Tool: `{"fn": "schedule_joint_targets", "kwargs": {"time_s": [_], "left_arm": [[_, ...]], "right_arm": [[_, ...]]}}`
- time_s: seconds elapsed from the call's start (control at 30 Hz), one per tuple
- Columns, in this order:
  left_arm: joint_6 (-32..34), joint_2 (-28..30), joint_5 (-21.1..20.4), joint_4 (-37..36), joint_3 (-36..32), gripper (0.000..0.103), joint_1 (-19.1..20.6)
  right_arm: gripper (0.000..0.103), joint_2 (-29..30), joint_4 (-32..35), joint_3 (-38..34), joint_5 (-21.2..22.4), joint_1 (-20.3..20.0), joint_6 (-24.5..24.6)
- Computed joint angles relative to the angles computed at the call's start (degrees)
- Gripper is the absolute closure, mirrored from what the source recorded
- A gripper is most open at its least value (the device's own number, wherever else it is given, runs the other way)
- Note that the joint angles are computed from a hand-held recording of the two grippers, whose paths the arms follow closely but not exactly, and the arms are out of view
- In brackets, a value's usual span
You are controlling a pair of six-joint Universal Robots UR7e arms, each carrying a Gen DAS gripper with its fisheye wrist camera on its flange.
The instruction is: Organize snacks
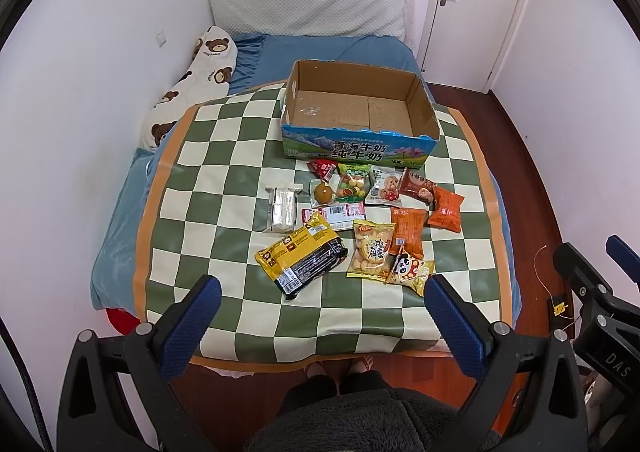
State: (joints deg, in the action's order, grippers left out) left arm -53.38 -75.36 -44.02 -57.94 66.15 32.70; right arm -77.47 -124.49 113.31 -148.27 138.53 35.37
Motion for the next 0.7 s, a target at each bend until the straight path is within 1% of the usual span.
{"fn": "schedule_joint_targets", "kwargs": {"time_s": [0.23, 0.4, 0.7], "left_arm": [[-0.3, -0.3, 0.2, -0.2, 0.6, 0.0, -0.1], [-0.7, 0.9, -0.1, 1.4, -1.8, 0.0, -0.8], [-0.8, 1.2, -0.1, 1.3, -2.1, 0.0, -0.9]], "right_arm": [[0.0, 0.4, 0.0, -0.4, -0.2, 0.3, 0.3], [0.0, 0.7, -0.1, -0.8, -0.4, 0.3, 0.1], [0.0, 0.5, -0.4, -0.5, -0.3, 0.2, 0.0]]}}
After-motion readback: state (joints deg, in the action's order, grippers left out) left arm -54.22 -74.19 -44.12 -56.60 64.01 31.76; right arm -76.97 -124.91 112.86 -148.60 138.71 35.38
